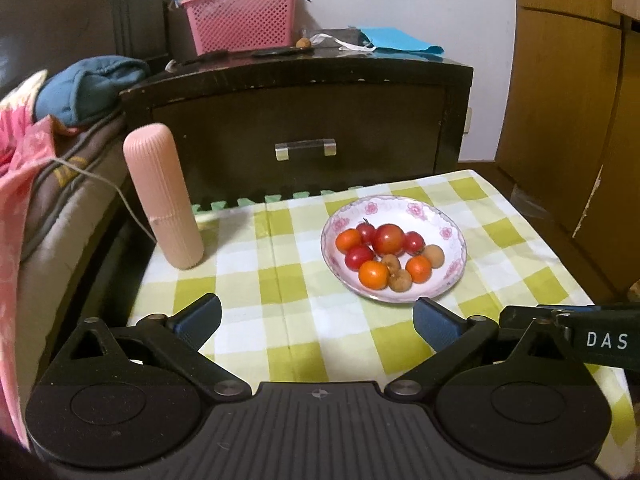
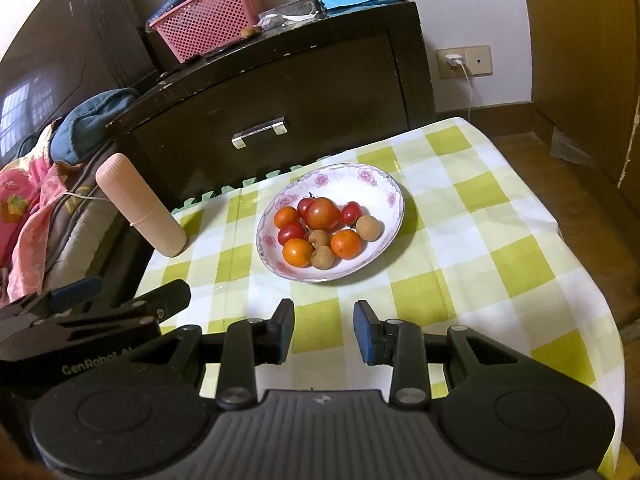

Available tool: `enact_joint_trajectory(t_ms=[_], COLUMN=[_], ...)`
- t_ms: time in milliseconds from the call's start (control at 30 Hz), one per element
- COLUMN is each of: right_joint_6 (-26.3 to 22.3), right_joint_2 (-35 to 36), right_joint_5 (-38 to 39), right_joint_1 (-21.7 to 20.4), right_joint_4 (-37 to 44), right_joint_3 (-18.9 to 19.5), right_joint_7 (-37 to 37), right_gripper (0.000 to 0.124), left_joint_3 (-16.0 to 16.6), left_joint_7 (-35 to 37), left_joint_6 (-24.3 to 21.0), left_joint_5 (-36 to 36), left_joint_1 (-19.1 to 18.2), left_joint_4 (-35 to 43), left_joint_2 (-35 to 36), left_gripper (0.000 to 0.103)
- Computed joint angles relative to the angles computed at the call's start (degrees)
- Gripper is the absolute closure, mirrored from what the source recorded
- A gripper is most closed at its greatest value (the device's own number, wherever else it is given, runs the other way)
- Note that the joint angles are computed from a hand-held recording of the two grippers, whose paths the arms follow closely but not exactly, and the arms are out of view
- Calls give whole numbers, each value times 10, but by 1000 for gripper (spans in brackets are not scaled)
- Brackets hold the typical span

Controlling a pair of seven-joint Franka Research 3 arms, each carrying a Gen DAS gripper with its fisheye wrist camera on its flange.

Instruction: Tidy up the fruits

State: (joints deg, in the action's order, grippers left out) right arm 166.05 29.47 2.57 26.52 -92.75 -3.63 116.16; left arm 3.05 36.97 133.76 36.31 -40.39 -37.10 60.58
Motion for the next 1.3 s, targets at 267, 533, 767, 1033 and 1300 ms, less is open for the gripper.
enact_joint_trajectory(t_ms=[267,533,767,1033,1300], right_joint_6=[26,7,-6,-9,-11], right_joint_2=[-30,-50,-62,-74,-79], right_joint_5=[-7,-41,-56,-69,-81], right_joint_1=[15,37,30,31,31], right_joint_4=[-51,-84,-104,-123,-129], right_joint_3=[-10,-27,-10,-4,-1], right_joint_7=[17,54,62,72,80], right_gripper=[93,93,92,92,92], left_joint_3=[-31,-45,-59,-61,-61], left_joint_7=[-20,-25,-6,-16,-25], left_joint_6=[24,22,-8,-4,-15], left_joint_5=[-7,-4,-17,-19,-15], left_joint_1=[13,13,14,14,11], left_joint_4=[-123,-176,-167,-186,-192], left_joint_2=[-68,-96,-92,-103,-108], left_gripper=[0,0,0,0,0])
